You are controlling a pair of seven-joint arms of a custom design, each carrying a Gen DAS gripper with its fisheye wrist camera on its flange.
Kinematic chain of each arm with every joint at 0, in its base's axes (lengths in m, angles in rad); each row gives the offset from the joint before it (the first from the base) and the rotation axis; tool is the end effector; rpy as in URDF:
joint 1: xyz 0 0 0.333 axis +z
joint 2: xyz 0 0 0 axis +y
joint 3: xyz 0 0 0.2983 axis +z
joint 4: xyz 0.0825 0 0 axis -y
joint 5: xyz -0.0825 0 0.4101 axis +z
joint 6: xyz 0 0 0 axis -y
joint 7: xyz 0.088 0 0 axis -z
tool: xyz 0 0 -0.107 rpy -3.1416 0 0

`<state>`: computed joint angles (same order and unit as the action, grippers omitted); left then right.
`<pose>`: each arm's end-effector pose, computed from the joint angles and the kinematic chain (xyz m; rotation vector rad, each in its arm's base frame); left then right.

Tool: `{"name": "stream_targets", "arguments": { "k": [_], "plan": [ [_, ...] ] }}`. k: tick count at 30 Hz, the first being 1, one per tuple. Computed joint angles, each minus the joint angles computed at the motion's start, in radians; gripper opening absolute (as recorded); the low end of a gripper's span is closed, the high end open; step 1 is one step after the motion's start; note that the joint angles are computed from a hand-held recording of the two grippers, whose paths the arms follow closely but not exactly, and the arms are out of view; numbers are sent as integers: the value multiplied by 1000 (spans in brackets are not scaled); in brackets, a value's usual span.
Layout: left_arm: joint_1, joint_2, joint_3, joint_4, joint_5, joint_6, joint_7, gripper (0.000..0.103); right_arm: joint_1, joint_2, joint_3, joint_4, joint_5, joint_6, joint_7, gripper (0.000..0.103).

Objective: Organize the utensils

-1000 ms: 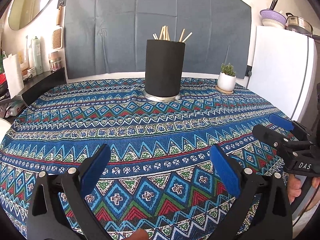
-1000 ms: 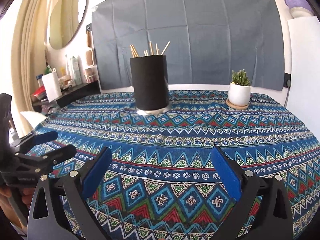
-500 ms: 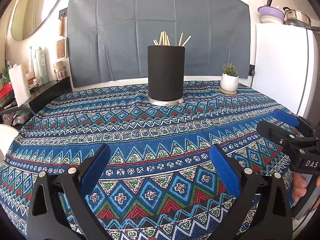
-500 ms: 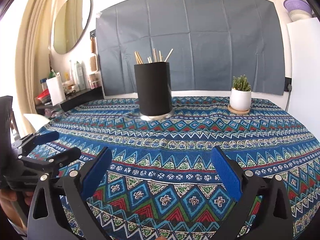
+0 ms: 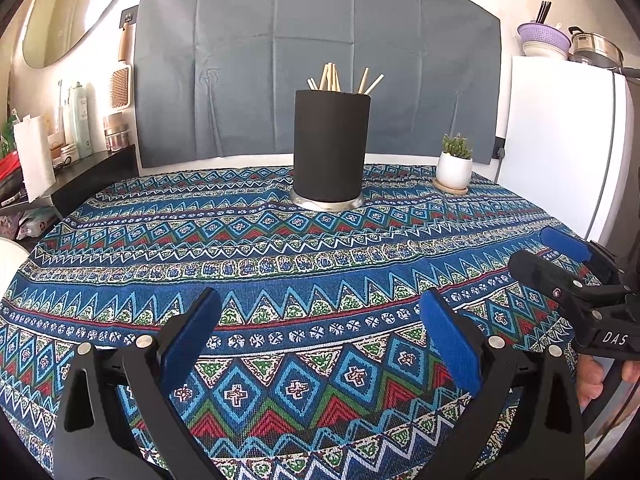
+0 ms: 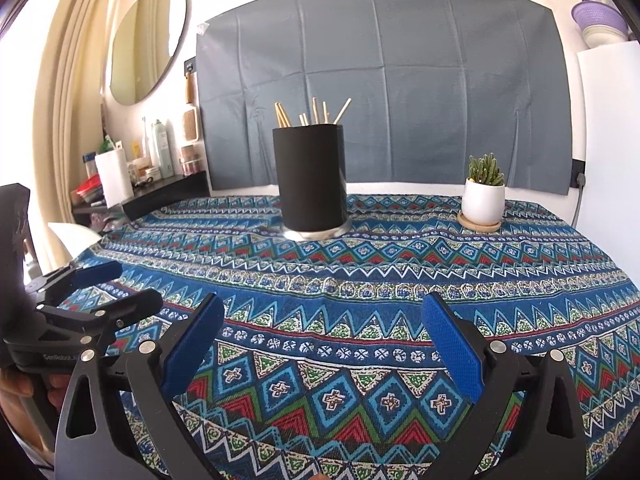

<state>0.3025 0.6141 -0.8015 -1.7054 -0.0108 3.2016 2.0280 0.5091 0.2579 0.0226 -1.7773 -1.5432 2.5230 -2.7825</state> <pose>0.6871 -0.2463 0.4176 -1.1024 2.0840 -1.2908 0.5845 0.3538 0.4289 -1.3027 1.6706 -1.0220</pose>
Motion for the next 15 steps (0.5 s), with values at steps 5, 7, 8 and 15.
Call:
{"name": "stream_targets", "arguments": {
  "k": [5,7,8,15],
  "plan": [
    [1,1,0,5,-5,-10,2,97,1,0,0,0,1,-2,-1,95],
    [1,1,-1,4,-8,-9,5,97,1,0,0,0,1,0,-1,95],
    [4,2,-4,3,-8,-8,8,97,1,0,0,0,1,0,-2,95],
    [-4,2,1,6,-18,-11,20,97,2,-1,0,-1,0,-3,0,95]
  ]
}}
